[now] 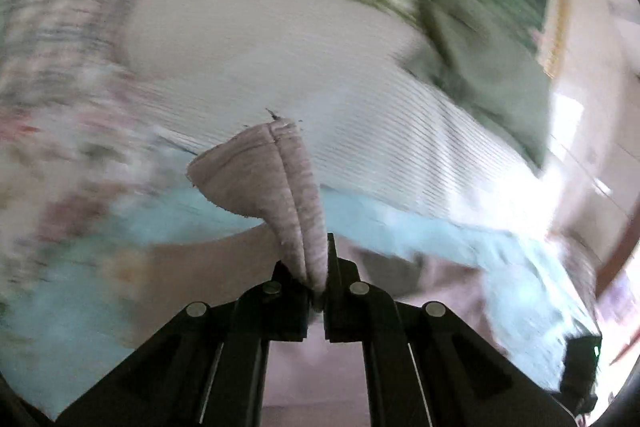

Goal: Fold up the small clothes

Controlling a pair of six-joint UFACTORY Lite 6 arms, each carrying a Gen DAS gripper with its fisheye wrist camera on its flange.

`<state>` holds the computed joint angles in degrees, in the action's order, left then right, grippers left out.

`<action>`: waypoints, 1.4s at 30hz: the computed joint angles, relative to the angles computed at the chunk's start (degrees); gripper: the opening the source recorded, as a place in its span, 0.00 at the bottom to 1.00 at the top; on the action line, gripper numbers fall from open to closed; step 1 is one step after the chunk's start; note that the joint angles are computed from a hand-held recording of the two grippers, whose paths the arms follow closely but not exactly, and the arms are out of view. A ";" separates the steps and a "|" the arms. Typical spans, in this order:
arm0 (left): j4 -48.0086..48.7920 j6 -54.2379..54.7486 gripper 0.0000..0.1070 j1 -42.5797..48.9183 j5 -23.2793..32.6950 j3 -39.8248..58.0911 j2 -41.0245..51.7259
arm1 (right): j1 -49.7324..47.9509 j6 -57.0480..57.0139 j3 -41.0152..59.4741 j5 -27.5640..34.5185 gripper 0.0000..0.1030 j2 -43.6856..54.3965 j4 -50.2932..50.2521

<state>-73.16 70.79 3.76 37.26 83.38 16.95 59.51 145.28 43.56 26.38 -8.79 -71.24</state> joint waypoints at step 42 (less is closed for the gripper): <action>-6.97 10.63 0.30 0.12 -14.49 -12.53 14.44 | -22.26 -39.74 19.66 5.44 0.06 -1.85 14.35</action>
<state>-80.13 81.42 3.88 22.78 70.85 31.39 37.24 105.54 63.22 31.82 -10.64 -56.89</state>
